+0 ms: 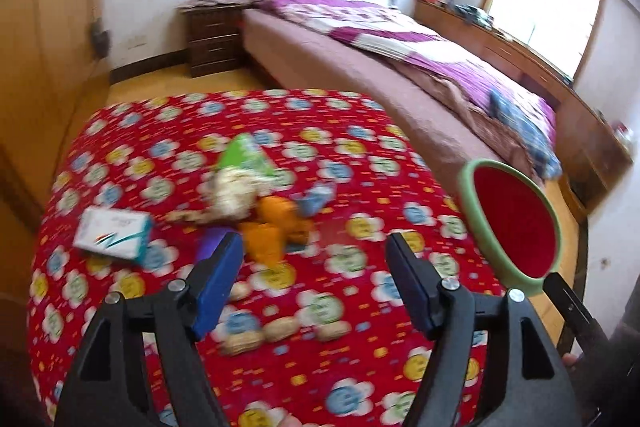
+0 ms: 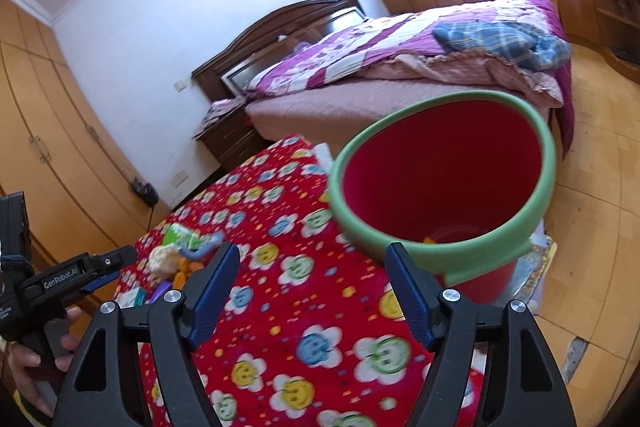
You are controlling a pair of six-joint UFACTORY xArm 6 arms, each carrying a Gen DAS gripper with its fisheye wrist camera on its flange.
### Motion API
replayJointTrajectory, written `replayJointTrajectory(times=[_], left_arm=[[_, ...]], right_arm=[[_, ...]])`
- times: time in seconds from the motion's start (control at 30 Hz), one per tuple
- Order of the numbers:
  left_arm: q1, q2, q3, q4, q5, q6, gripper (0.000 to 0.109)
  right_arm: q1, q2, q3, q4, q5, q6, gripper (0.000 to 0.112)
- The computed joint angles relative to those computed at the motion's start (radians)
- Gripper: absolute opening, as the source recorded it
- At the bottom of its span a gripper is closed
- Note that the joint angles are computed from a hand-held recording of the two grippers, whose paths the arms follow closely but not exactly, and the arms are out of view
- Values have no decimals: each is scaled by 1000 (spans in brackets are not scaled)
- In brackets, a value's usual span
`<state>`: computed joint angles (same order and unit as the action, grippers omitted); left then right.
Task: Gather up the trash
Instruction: 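Move both open tools back over the remaining trash on the quilt, then grasp the white medicine box with the left tool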
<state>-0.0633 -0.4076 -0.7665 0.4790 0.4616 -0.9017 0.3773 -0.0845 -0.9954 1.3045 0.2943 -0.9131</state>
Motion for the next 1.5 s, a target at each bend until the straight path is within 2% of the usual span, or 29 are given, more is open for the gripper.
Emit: replayJointTrajectory(times=[0.17,0.3,0.43,0.67,0.8,0.87,1.03,1.17,1.27,1.37,1.5], left_arm=[[61,-99,89,10,40,-53,80],[121,-149,147,-46,69,-46,88],[172,-181,200,-105,67,-34,94],[244,-167,245,-129,27,-24,95],[300,-124,261,-285,-42,52,95],[315,-97,250,-327,-49,79,95],[350,-12,188,-215,-45,-12,95],[391,50,167,-297,-122,33,95],[422,94,139,-290,-153,8,95],[439,141,93,-251,-148,1,95],[435,226,11,-238,-115,55,95]], right_arm=[[33,-10,14,-22,7,14,76],[55,-19,24,-25,-1,11,76],[79,-22,32,-29,-12,6,76],[105,-17,37,-46,-12,1,76],[109,-14,39,-51,-12,0,76],[106,-7,37,-56,-11,4,76],[98,17,28,-70,-1,29,76],[81,27,20,-47,34,12,76],[77,28,19,-20,30,-4,76],[71,34,15,3,20,-10,76],[55,50,6,-1,38,14,76]])
